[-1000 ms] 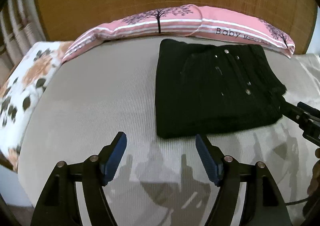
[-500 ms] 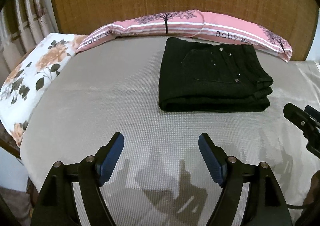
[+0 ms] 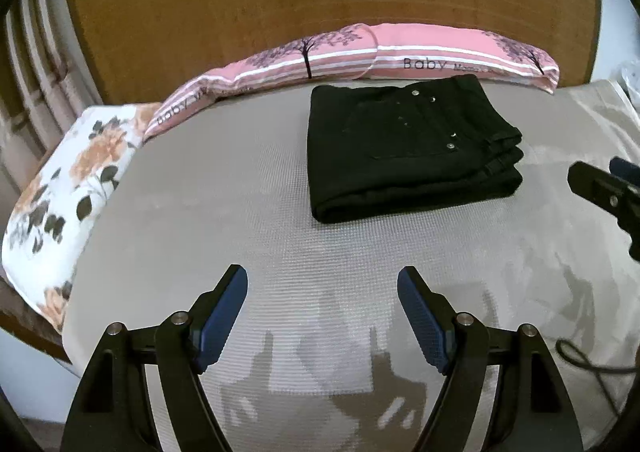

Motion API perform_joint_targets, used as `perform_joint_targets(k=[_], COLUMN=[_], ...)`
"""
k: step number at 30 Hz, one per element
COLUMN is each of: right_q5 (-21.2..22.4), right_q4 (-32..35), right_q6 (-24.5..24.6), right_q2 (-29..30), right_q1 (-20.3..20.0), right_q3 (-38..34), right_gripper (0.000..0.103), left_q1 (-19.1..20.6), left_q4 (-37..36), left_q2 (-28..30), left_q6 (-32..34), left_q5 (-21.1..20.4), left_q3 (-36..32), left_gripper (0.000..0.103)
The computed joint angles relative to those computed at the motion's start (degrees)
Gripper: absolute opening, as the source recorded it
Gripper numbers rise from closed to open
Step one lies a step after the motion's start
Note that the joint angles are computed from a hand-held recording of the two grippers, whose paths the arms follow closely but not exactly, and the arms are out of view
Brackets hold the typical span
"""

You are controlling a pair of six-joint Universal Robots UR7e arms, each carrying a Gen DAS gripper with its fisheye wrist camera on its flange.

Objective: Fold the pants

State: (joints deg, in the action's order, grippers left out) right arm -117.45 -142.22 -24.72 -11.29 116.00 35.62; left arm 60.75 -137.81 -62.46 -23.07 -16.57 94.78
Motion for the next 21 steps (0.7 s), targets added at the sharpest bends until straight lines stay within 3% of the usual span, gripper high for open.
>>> perform_joint_targets(k=[5, 11, 16, 21], right_q5=[-1.1, -2.8, -1.8, -1.6], right_q4=[-1.2, -3.1, -2.6, -2.0], right_q6=[-0.3, -2.7, -2.5, -2.6], right_q2=[-0.1, 0.2, -0.1, -0.1], right_q1=[0.0, 0.4, 0.4, 0.4], right_q3=[1.0, 2.1, 2.7, 2.8], right_gripper=[0.101, 0.101, 0.101, 0.101], left_q1=[-0.1, 0.6, 1.4, 1.8], left_q4=[-7.8, -11.6, -11.4, -11.3], left_q2=[0.2, -0.1, -0.9, -0.8], left_q6=[5.2, 7.1, 5.3, 4.4], left_q5=[0.1, -1.6, -4.1, -2.8], left_q3=[2.0, 2.8, 3.0, 3.1], left_gripper=[0.078, 0.078, 0.078, 0.078])
